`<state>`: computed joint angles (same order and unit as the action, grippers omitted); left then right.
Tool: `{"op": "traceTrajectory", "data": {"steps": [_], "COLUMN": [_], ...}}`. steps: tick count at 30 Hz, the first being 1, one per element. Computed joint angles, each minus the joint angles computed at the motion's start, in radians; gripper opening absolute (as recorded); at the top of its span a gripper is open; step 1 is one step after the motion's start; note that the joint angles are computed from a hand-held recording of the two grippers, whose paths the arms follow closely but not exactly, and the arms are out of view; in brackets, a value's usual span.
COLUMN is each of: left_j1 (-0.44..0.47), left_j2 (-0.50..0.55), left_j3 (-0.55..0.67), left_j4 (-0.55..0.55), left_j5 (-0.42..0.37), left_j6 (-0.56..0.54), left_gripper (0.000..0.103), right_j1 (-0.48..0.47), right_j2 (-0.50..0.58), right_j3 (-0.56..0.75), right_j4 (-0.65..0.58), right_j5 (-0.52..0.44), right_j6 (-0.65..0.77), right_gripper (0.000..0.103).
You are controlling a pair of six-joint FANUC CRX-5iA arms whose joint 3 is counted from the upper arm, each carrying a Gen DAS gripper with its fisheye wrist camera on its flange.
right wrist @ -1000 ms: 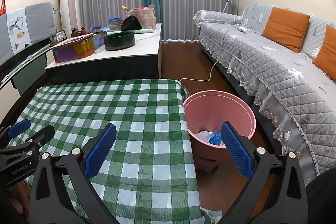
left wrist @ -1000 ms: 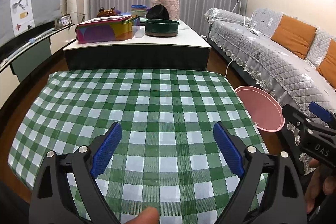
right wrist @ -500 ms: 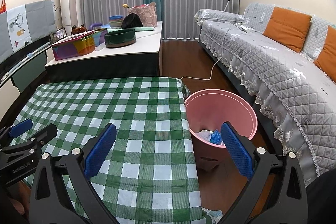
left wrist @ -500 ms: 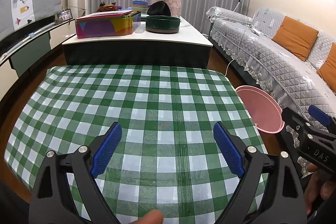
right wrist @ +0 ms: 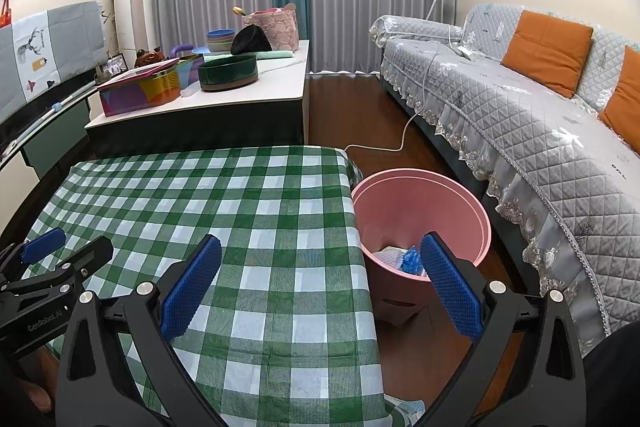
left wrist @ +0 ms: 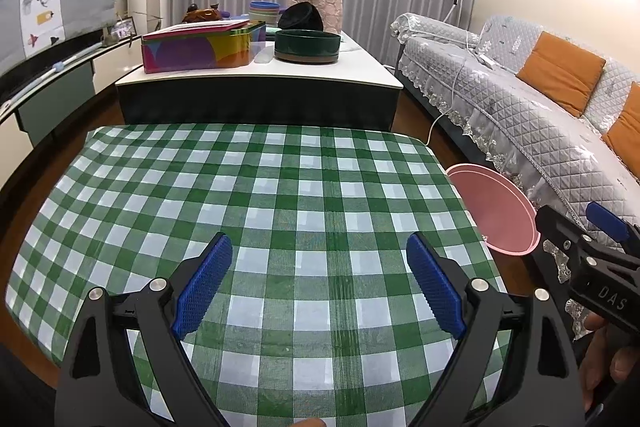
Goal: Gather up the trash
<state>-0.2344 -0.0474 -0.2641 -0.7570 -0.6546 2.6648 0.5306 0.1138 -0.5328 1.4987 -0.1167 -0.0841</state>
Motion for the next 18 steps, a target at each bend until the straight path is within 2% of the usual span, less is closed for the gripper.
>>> {"op": "traceTrajectory", "data": {"steps": [18], "left_j1": [0.004], "left_j2": [0.000], "left_j3": [0.003], "left_j4": [0.008], "left_j5": [-0.002], "left_j6": [-0.011], "left_gripper": [0.086], "right_j1": [0.001], "right_j2": [0.000], "right_j3": [0.000], "right_j4": [-0.008], "right_j5": [0.000], "right_j6": [0.008], "right_gripper": [0.098]}}
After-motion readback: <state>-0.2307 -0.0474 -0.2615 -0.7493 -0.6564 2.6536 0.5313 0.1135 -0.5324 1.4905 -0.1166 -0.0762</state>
